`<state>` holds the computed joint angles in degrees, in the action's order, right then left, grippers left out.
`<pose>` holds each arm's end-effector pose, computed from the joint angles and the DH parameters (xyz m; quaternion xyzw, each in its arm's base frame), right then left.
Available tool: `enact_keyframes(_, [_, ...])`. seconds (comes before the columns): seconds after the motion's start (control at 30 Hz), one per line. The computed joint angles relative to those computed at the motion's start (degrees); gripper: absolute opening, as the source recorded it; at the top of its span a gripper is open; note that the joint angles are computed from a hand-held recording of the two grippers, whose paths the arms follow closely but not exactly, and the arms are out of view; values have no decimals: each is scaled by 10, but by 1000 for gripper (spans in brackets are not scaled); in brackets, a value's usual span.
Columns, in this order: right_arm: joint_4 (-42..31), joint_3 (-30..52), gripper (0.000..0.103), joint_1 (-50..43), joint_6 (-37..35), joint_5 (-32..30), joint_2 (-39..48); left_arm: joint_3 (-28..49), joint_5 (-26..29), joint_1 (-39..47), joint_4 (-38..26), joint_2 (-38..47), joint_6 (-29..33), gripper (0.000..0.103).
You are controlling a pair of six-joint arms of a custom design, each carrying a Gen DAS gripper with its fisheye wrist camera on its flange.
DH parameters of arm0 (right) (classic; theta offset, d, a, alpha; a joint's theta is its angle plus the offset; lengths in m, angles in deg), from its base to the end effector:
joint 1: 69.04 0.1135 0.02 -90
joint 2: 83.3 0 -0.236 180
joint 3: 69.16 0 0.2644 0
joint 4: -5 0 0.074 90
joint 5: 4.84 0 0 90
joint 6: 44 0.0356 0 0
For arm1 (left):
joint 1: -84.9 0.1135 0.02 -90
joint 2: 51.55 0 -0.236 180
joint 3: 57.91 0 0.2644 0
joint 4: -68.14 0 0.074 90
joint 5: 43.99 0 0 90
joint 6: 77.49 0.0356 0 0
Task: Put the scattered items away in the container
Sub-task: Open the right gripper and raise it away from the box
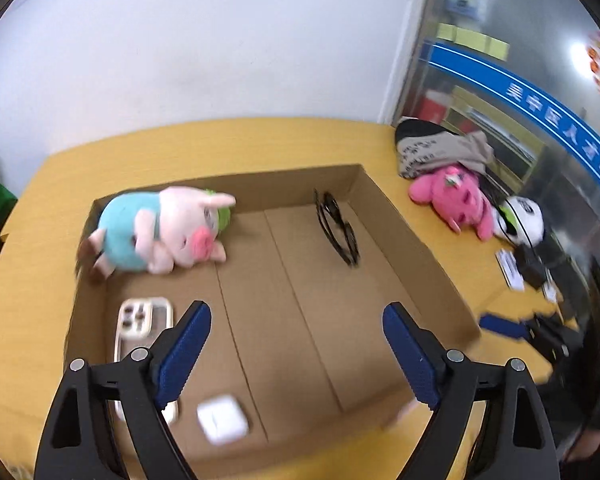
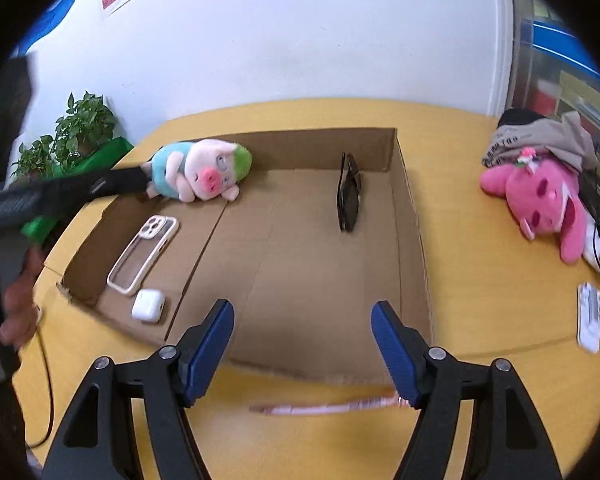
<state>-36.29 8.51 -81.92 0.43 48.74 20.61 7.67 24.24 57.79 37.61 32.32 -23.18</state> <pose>0.3489 -0.0581 0.1308 -0.3206 0.8769 0.1771 0.3112 0.2876 -0.1324 0.1846 -0.1350 0.9117 -0.0290 0.3869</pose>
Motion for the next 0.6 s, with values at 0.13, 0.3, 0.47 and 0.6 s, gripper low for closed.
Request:
enact_keyframes(0.13, [3,-56,71,-23,-28,-7,-40,-59,-76,-96,-1,-50,-53,91])
enact_keyframes(0.3, [10,-92,71,-46,-55,-10,-58,-69,-147,-182,7,-26,-106,92])
enact_keyframes(0.47, [-6,-73,71,-66,-62,-11,-38,-44,-130,-206,32,28,-88,92])
enact_keyframes(0.6, [-16,-41,71,-80,-58,-11,0,-31,-102,-209,61,69,-68,92])
